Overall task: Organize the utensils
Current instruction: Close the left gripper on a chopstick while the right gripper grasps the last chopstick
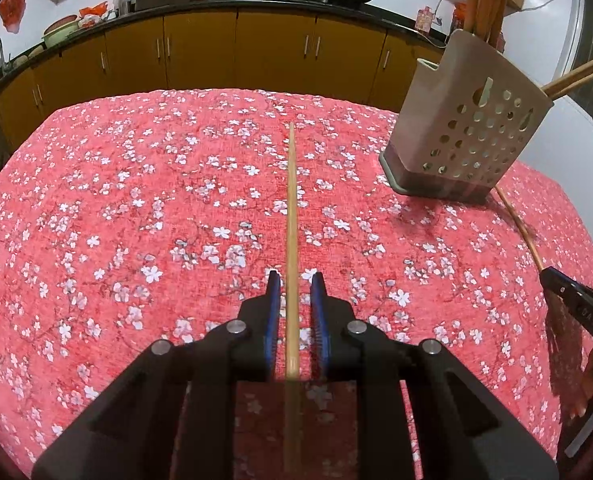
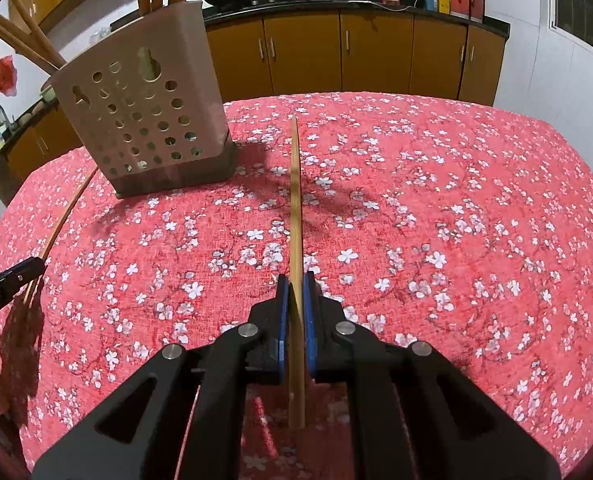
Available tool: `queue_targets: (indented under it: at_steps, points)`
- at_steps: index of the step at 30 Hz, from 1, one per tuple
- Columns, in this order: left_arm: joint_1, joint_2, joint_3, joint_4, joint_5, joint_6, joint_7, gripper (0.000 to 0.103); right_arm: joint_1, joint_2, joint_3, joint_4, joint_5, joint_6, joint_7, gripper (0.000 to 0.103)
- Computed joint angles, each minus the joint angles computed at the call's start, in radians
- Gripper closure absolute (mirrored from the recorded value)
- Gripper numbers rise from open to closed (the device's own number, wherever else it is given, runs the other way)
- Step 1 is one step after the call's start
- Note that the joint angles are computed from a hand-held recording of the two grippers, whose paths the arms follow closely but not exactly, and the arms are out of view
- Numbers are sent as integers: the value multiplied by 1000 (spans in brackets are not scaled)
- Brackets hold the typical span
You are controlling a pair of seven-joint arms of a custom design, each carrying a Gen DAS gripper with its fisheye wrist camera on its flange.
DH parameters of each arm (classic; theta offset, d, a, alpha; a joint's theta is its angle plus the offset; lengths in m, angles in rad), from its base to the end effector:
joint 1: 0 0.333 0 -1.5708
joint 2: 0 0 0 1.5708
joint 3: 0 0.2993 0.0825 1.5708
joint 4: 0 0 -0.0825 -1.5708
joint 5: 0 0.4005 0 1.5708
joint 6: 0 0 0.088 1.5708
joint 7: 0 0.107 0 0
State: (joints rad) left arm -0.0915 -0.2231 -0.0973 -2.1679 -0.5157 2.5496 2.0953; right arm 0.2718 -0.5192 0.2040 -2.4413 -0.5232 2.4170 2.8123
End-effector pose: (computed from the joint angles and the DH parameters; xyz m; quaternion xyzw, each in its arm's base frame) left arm 0.5409 -0.0997 0.5335 -0.5281 0.7758 -0.3213 0.1268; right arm 0.4053 0.2134 0.5169 -0.4978 0.7963 -0.2459 0.2399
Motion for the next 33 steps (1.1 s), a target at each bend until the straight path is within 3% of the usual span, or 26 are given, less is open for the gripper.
queue_targets:
  at_steps: [19, 26, 33]
  points:
    - [2, 5, 0, 8, 6, -3, -2, 85, -2, 2, 1, 1, 3, 4, 4, 94]
    - [5, -20, -13, -22, 62, 19, -29, 85, 5, 6, 7, 13, -6, -28, 1, 94]
    - [9, -27, -16, -25, 117, 18, -49, 95, 8, -14, 8, -1, -6, -19, 9, 95]
